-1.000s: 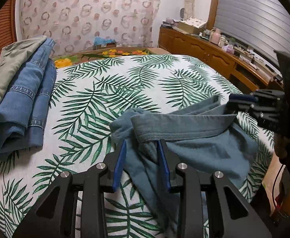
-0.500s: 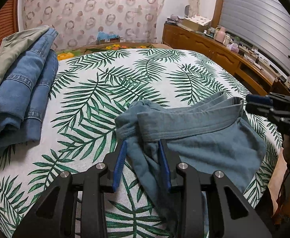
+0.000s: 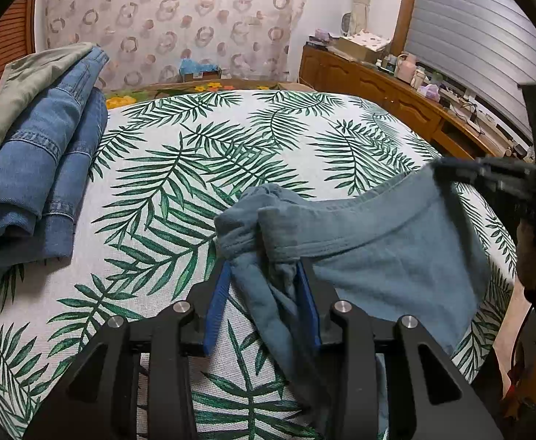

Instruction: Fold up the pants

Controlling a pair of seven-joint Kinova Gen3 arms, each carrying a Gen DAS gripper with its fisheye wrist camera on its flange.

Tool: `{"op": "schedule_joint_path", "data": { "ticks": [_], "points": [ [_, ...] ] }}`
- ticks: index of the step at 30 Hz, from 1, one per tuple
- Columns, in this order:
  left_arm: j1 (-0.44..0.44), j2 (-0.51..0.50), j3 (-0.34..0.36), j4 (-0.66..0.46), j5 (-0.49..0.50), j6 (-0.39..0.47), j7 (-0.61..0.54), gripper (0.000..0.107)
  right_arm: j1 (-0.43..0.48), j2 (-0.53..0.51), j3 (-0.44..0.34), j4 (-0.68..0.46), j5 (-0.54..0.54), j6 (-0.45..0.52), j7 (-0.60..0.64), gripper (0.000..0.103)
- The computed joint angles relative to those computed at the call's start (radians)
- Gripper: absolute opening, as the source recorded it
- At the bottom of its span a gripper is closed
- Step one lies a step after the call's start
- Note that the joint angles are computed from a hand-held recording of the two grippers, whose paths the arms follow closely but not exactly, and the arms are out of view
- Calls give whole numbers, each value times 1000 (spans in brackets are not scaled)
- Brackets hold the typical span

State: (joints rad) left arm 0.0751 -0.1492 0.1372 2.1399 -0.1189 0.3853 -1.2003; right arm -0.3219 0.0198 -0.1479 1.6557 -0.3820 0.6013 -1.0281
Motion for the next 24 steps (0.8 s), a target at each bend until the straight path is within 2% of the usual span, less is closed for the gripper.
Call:
{"op": "schedule_joint_path", "data": {
  "ticks": [4,7,10,12,13,14,21,24],
  "points": [
    [6,-1,-13,2,20,-1,-12,41,-14,8,-7,-3,59,-10,-46,11],
    [19,-1,-44,4,72,-3,-55,44,-24,9,-11,8,97,-12,-77,11],
    [8,-1,-37,5,75,-4,-55,47,-22,2,-10,18,94,-14,-77,12],
    [0,0,-25,4,64,-3,-43,47,-26,-7,-9,20,123,-6,-108,21],
    [1,-1,-26,5,65,-4,-45,47,-26,-13,-9,24,133,-4,-117,30],
    [1,-1,-27,6,67,-4,-46,47,-26,-18,-7,31,132,-6,-120,35],
    [-1,0,-23,6,61,-5,-41,47,-6,-31,17,58,41,36,-71,52],
    [-1,1,-23,6,61,-6,-40,47,-3,-18,15,46,50,53,-93,54]
  ]
}}
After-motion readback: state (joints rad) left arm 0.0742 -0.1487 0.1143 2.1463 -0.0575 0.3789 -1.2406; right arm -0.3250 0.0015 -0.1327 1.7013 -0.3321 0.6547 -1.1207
